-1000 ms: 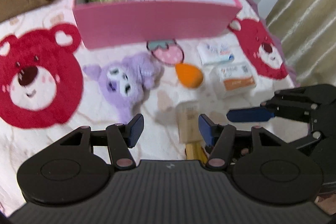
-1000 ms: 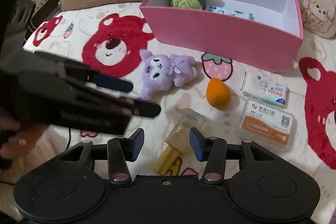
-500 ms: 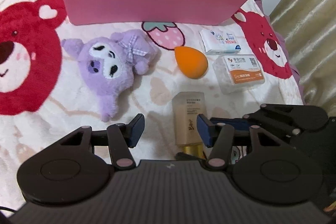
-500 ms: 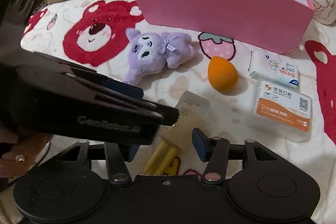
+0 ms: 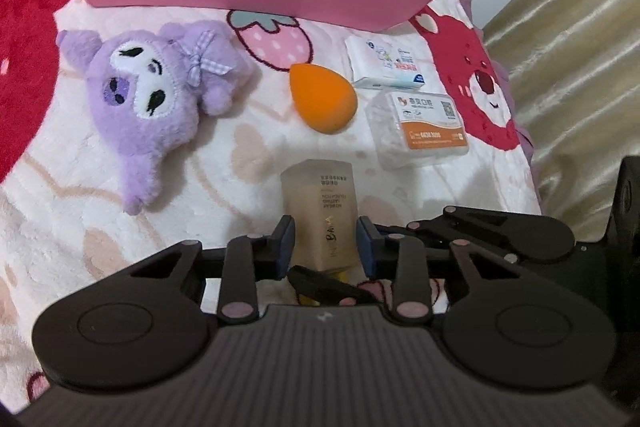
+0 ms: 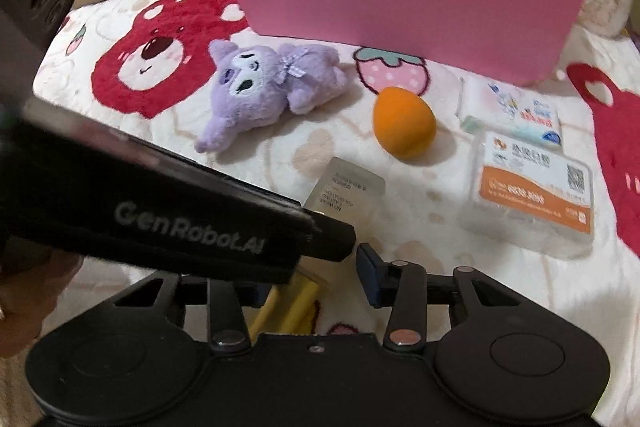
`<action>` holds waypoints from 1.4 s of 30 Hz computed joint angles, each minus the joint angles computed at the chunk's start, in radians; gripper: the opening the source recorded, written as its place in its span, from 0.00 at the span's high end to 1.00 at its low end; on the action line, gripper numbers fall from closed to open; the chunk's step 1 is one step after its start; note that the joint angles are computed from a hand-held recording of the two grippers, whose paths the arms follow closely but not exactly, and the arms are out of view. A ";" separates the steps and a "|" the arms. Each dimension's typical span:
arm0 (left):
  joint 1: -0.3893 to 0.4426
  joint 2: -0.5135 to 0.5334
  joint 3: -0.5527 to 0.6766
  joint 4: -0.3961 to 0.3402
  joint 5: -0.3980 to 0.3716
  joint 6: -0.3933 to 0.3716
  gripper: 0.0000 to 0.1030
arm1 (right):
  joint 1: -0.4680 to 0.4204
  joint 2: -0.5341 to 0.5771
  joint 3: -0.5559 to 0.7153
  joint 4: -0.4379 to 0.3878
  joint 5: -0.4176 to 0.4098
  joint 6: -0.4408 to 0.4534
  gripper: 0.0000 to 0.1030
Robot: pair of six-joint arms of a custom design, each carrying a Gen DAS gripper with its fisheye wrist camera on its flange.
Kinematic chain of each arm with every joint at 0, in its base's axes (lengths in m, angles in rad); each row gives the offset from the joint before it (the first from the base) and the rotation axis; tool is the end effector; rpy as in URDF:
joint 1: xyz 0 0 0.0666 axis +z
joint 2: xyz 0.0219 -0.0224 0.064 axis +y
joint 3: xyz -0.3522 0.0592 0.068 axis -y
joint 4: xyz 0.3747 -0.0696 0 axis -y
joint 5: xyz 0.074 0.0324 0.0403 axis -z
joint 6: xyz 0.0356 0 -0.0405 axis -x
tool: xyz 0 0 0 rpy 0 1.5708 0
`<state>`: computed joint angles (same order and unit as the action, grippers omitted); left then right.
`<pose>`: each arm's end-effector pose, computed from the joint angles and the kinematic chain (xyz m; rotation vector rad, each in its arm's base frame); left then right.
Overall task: Organize objects
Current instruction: 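Move the right tool to the gold-capped foundation bottle and grasp it, then carry the foundation bottle with the right tool into the pink box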
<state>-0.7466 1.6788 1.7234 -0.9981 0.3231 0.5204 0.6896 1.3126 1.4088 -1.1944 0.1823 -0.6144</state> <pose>0.4060 -0.3916 0.4021 0.4441 2.6671 -0.8643 0.3285 0.2620 0.4273 -0.0414 2.6514 0.1947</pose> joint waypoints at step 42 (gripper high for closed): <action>-0.009 -0.089 0.060 -0.015 -0.091 -0.026 0.61 | -0.082 -0.114 0.002 0.144 -0.186 0.065 0.58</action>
